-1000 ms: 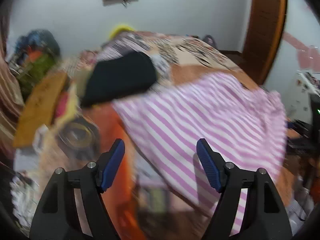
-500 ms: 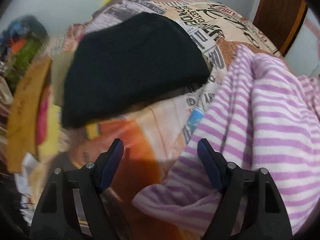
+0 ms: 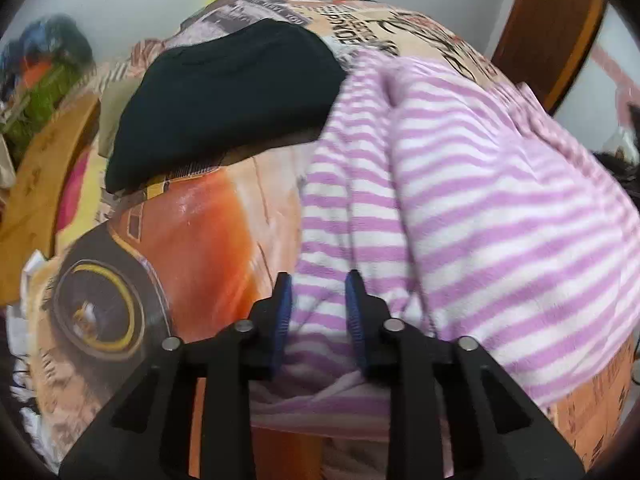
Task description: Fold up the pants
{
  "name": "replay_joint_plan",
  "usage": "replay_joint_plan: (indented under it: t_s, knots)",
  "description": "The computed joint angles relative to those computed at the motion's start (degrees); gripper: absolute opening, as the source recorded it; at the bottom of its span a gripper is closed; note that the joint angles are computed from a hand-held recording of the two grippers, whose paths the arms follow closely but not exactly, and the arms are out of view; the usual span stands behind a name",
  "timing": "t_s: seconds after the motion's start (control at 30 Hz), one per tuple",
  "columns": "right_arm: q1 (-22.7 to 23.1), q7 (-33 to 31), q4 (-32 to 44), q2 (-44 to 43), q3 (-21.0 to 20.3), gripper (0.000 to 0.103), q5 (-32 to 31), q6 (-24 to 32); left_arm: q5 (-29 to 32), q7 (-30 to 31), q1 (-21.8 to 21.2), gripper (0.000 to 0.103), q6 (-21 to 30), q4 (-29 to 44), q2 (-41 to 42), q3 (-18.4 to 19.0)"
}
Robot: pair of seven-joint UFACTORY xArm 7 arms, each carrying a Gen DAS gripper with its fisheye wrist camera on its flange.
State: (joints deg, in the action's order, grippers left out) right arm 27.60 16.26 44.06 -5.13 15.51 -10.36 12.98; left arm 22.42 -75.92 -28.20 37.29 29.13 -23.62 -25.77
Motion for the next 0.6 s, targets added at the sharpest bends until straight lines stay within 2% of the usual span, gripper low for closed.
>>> replay_joint_plan:
  t_s: [0.07,0.2,0.33,0.4,0.53,0.6]
  knots:
    - [0.5,0.0,-4.8,-6.3,0.0,0.073,1.0,0.3,-1.1,-0.4,-1.4,0.019,1.4,1.6,0.4,-1.0]
    - [2.1,-0.1,-12.9,-20.3,-0.2,0.075,4.1,3.6,-4.6,-2.3,-4.4,0.018,0.5,1.4,-1.2,-1.6]
    - [4.4,-0.7,-16.3,-29.3,-0.4,0.075,7.3,6.9,-4.2,-5.9,-5.6,0.018,3.2,3.5,-1.9,-5.2]
    - [6.1,-0.7,-18.2,-33.8,-0.6,0.075,9.2,8.1,-4.6,-7.0,-6.4,0.019,5.0,3.9,-2.9,-5.4]
    - [8.5,-0.2,-20.2,-37.2,-0.3,0.076,11.9,7.1,-8.2,-6.3,-8.6,0.020,8.0,2.5,-9.6,-3.4]
    - [9.5,-0.1,-20.4,-36.9,-0.5,0.076,13.0,6.3,-8.6,-6.1,-8.7,0.031,12.0,3.2,-13.4,-4.2]
